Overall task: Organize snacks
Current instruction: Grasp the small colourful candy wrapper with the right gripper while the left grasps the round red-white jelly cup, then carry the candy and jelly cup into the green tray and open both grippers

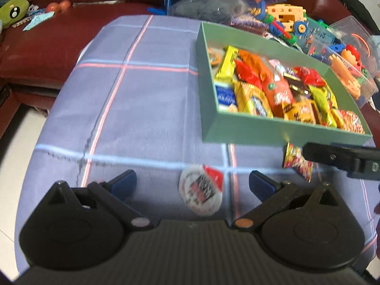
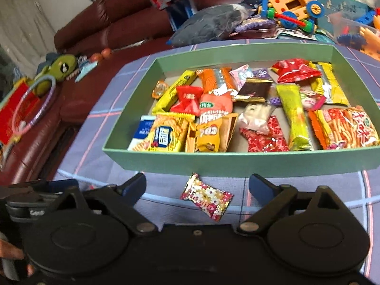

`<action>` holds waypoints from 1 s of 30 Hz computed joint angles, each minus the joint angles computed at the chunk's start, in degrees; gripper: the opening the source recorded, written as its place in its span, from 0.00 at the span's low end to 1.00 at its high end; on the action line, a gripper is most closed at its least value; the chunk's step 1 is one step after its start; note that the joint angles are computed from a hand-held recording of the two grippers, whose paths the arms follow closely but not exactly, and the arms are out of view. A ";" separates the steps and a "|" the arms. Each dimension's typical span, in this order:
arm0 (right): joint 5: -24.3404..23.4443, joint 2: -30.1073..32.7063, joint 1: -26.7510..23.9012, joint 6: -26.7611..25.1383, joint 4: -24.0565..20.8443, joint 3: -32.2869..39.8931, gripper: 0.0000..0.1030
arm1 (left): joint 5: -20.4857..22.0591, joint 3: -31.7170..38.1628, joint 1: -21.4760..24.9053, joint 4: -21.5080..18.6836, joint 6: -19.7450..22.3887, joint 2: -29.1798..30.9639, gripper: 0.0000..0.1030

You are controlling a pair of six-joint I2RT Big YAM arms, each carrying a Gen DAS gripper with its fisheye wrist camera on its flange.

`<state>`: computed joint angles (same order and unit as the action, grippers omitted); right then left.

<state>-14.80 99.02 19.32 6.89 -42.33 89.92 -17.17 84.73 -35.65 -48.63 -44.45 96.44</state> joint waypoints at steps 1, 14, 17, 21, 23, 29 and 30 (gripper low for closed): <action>0.11 0.35 0.23 -0.86 -0.33 0.27 0.84 | 0.17 -0.32 -0.07 0.06 0.05 -0.02 1.00; 1.41 3.30 2.56 -12.57 -3.13 1.47 0.36 | -1.11 -2.65 -0.96 2.29 2.89 -0.50 0.96; 2.49 1.69 2.84 -13.85 -2.14 -0.71 0.23 | -0.82 -2.71 -0.99 3.34 4.18 -0.43 0.90; 1.58 0.81 2.35 -10.67 -1.65 -2.12 0.23 | -0.80 -2.15 -1.12 4.39 6.40 0.19 0.80; 1.33 0.69 2.13 -10.06 -1.99 -2.10 0.23 | -1.21 -2.11 -1.32 5.01 7.74 0.35 0.64; 1.27 1.05 2.03 -8.07 -1.94 -1.68 0.23 | -2.40 -2.21 -1.76 5.30 9.10 0.29 0.41; 1.57 0.89 2.13 -8.09 -1.88 -1.87 0.23 | -2.30 -2.08 -1.76 4.93 8.65 0.24 0.41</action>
